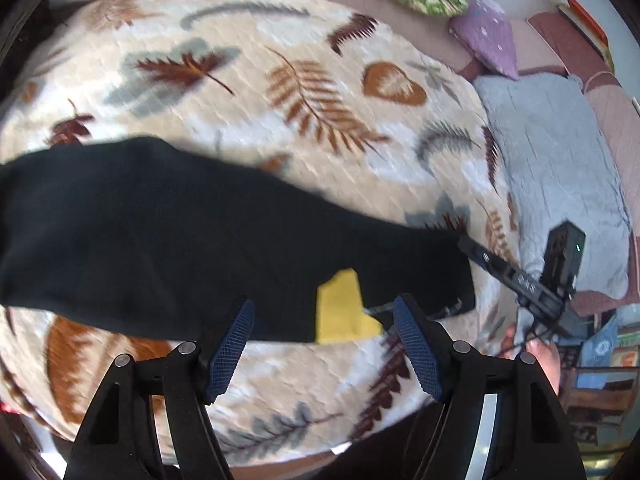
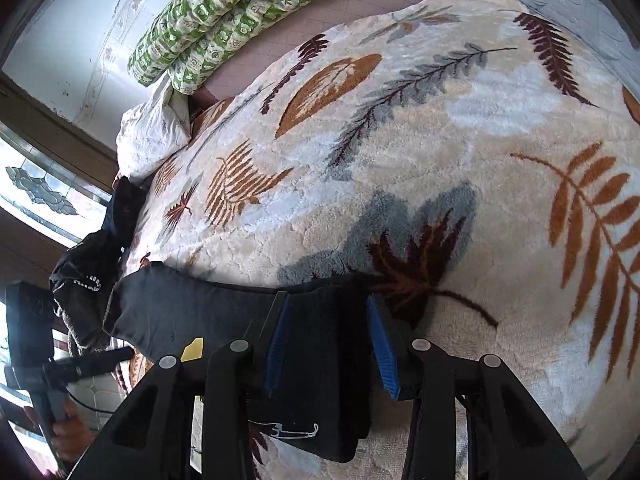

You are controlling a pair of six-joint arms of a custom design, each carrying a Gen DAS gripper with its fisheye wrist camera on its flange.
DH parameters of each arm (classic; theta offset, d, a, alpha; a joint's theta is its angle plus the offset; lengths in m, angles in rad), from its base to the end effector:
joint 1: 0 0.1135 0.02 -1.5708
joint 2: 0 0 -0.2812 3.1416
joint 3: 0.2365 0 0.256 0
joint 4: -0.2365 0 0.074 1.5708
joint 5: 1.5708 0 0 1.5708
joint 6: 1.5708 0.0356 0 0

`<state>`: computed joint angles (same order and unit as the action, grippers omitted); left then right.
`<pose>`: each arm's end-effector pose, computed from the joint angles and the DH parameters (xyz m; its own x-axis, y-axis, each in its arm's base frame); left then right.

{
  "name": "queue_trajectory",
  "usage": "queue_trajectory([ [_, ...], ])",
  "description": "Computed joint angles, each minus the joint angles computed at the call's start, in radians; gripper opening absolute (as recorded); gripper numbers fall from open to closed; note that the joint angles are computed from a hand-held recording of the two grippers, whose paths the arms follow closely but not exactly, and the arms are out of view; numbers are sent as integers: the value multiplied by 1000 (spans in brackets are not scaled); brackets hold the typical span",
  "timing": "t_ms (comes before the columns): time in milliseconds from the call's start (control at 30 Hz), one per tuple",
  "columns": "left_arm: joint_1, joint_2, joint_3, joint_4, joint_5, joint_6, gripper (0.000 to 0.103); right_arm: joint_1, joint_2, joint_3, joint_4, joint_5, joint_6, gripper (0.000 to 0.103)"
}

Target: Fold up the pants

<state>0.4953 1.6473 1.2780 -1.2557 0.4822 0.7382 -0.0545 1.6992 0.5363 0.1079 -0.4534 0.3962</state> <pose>0.2626 0.1231 0.2546 -0.9481 0.1655 -0.2715 0.2634 0.8871 -0.3790 0.2625 0.0013 0.0955 -0.8657 0.3947 -0.3080 0.1814 0.8207 0.5419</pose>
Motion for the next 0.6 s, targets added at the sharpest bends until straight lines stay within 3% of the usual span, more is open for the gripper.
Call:
queue_trajectory([
  [133,-59,129,181,35,-94,-48,81,16,11,2,-5,1,0,39],
  [267,-187,207,278,56,-220,0,81,21,-5,-3,-17,7,16,41],
  [400,-296,230,282,104,-347,155,81,25,-30,1,-63,17,13,42],
  [600,-360,184,153,249,-436,401,81,30,-40,19,-114,33,8,42],
])
